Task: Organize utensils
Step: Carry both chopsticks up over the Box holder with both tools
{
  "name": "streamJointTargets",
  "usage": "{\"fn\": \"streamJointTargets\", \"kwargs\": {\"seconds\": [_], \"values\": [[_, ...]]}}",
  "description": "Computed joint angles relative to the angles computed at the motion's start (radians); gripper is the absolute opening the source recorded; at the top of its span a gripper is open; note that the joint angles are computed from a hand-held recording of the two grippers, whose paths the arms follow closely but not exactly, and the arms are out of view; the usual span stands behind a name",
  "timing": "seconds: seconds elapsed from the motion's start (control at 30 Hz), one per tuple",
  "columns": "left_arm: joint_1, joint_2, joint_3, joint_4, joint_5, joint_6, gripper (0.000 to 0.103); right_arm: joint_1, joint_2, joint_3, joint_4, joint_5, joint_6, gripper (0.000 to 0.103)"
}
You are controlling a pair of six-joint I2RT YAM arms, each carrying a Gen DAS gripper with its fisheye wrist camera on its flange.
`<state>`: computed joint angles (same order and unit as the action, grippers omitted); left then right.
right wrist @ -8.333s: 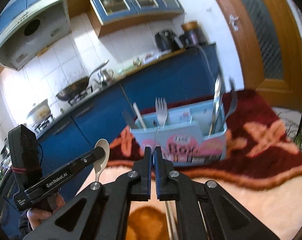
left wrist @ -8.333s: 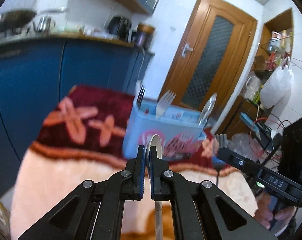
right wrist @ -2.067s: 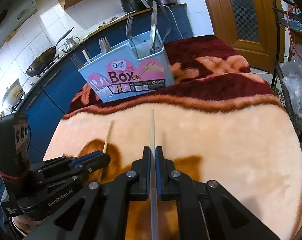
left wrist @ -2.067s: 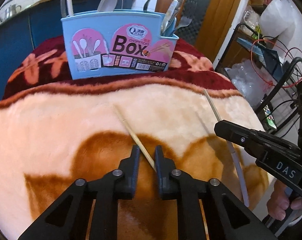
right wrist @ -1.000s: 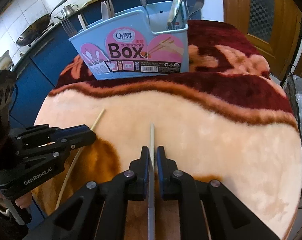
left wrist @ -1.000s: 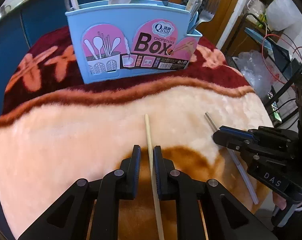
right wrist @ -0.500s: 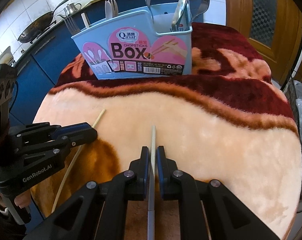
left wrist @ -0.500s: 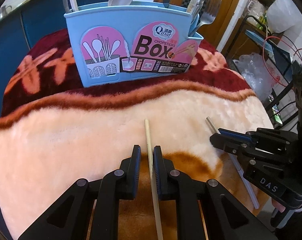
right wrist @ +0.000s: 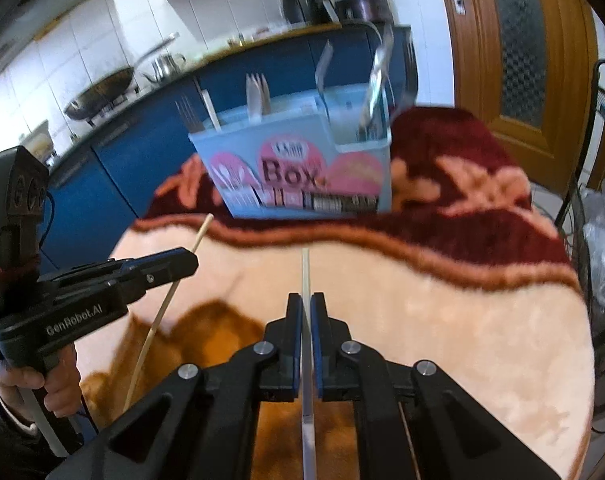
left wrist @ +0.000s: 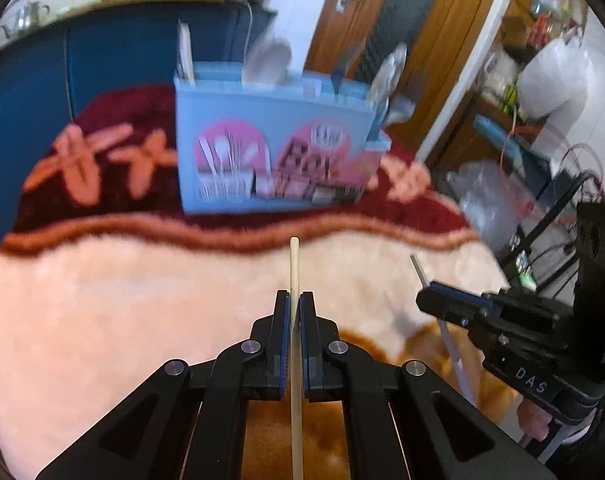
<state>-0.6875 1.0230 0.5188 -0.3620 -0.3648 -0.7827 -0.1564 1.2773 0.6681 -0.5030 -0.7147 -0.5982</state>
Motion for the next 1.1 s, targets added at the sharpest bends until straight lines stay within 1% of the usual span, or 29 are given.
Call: {"fn": "streamJointTargets", "kwargs": {"seconds": [0.1,0.27,0.37,0.43,0.57,0.7,0.8,1.1], "values": [[-0.019,-0.067,0.011,-0.013,-0.071,0.011,0.004,-0.018,-0.026,-0.005,0.033,-0.052,0.029,0.006],[-0.014,-0.151,0.04,-0.011,-0.159,0.072,0.004,-0.034,-0.046,0.007,0.104,-0.124,0.118,0.006],[0.01,-0.163,0.059,0.028,-0.202,0.13,0.004,-0.033,-0.047,0.018,0.146,-0.139,0.164,0.006],[0.051,-0.154,0.078,0.059,-0.199,0.176,0.004,-0.03,-0.052,0.02,0.181,-0.145,0.196,0.006],[0.141,-0.118,0.11,0.133,-0.17,0.239,0.004,-0.024,-0.049,0.04,0.212,-0.153,0.234,0.006],[0.237,-0.073,0.129,0.257,-0.118,0.297,0.004,-0.011,-0.043,0.06,0.27,-0.143,0.283,0.006],[0.29,-0.013,0.158,0.35,-0.104,0.34,0.004,-0.004,-0.042,0.074,0.312,-0.139,0.319,0.006],[0.361,0.098,0.213,0.544,-0.144,0.413,0.004,0.0,-0.008,0.137,0.397,-0.129,0.388,0.006]]}}
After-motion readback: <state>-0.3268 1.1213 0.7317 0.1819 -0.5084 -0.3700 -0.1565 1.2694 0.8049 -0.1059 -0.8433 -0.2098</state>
